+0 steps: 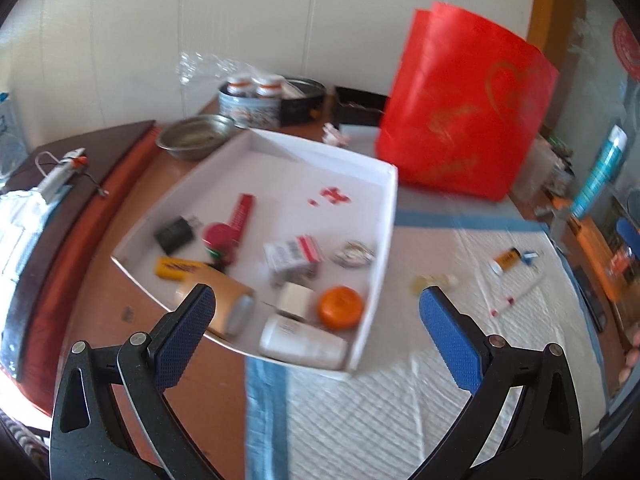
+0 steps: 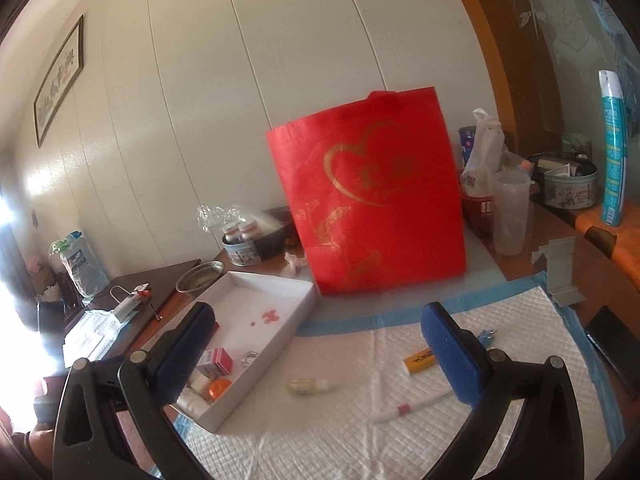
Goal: Organize rigid objects
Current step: 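Move both open tools back over the items on the pad, then lower the left tool onto the small yellow-labelled bottle and close it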
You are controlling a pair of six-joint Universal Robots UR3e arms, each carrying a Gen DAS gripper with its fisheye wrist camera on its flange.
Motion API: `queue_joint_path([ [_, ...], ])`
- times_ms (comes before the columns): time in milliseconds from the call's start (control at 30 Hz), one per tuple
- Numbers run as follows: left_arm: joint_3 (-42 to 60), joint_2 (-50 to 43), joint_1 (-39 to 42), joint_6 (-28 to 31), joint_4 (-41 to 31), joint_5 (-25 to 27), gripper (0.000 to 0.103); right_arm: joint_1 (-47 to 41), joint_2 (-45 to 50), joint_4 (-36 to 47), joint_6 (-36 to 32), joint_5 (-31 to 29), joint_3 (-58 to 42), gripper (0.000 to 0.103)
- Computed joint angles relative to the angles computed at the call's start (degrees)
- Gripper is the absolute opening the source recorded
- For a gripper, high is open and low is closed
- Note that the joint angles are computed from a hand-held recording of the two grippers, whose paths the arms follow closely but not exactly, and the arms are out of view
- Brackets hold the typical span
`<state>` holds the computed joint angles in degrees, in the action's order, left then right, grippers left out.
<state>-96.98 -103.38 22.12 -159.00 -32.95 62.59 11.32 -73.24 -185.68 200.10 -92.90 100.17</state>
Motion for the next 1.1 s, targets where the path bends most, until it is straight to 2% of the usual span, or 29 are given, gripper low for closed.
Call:
queue_joint_path([
  [167,-1.87,0.77,-2.93,-0.57,-0.99,-1.01,0.103,-3.32,-3.54,-1.00,-0.60,1.96,5.25,0.103],
  [333,-3.60,1.43,-7.25,1.96,-2.20,-2.18,0.103,-7.47,-7.18,-1.71,-0.71,4.30,10.49,0.103],
  [500,-3.30,0.16,-11.89,2.68,-2.29,-0.60,0.103,-11.48,-10.24,-2.46,-1.25,6.68,14.70,0.103],
  [833,0.47,-4.97,-14.38,2.00,-4.78,2.30,0.103,-21.05,-14.24,-0.79,-0.82,10.15,22.31,0.103],
  [967,5.53,-8.97,-16.20,2.43,-6.23,2.46,0.103,-24.73,-14.10,0.32,-1.05,12.18,24.66,0.103],
  [1100,17.80,-17.71,-19.99,2.25,-7.81,6.81,0.103,-24.85,-7.92,2.91,-5.19,14.40,19.76,0.103],
])
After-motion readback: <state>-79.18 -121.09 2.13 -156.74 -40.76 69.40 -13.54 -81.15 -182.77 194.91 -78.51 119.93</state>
